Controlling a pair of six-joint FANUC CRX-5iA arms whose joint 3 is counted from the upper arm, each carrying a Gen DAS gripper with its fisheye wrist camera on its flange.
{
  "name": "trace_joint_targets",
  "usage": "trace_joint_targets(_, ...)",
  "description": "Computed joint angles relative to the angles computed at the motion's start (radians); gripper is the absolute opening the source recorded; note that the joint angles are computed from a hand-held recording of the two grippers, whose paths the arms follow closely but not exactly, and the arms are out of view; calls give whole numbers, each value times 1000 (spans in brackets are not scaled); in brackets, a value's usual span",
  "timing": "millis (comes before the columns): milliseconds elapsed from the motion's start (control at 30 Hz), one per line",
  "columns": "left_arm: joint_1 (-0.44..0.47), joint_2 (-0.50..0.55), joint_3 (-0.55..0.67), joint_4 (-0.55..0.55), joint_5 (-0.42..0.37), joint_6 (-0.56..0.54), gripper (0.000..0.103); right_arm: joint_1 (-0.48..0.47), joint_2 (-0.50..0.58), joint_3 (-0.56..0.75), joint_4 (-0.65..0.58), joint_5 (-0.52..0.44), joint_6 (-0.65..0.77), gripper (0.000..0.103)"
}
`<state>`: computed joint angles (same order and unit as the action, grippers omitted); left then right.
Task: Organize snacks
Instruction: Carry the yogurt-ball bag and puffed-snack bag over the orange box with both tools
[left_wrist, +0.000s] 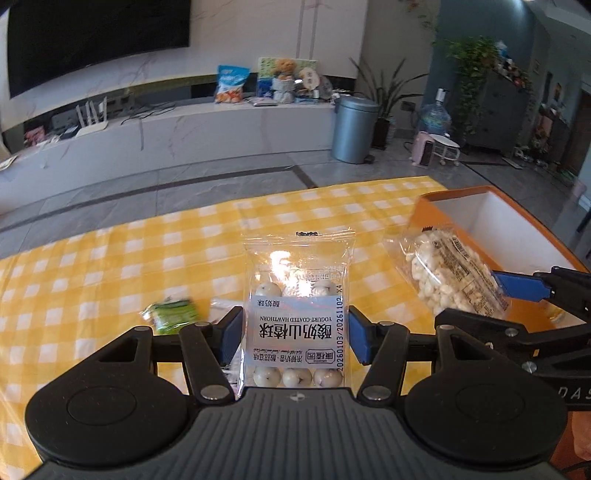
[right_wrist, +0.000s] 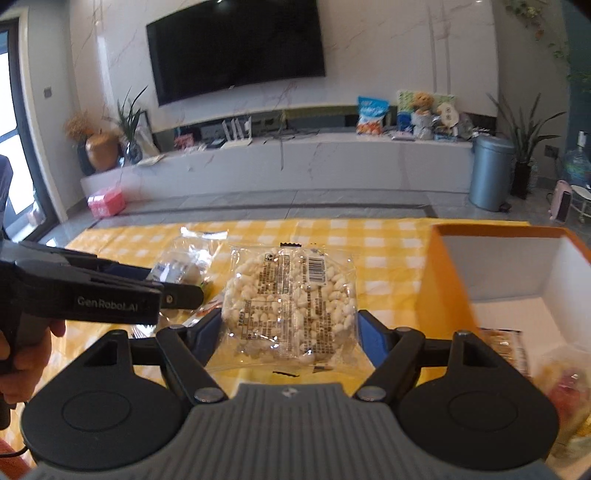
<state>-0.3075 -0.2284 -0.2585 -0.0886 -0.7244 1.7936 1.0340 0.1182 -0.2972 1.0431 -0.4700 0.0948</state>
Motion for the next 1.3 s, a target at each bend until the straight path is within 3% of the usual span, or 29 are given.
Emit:
trace_joint_targets(200,-103,65,119,-1,-37,-9,66,-42,-136,-154,236,-46,-256,75)
trace_joint_targets(367,-151,154,215,87,-53,-72,66,-60,-242,-237,218,-88,-294,75)
trace_joint_targets(500,-203,252,327,98,-99,-88,66,-72,-308,-261,113,-130,-200,75)
trace_joint_targets(733,-254,421,515,119,-186,-128,66,-160,-350,-250,-104,-107,-19,75)
trace_joint_targets(1300,-269,647,775,69,-344,-76,66,-289,-144,-43,-431,-122,463,75)
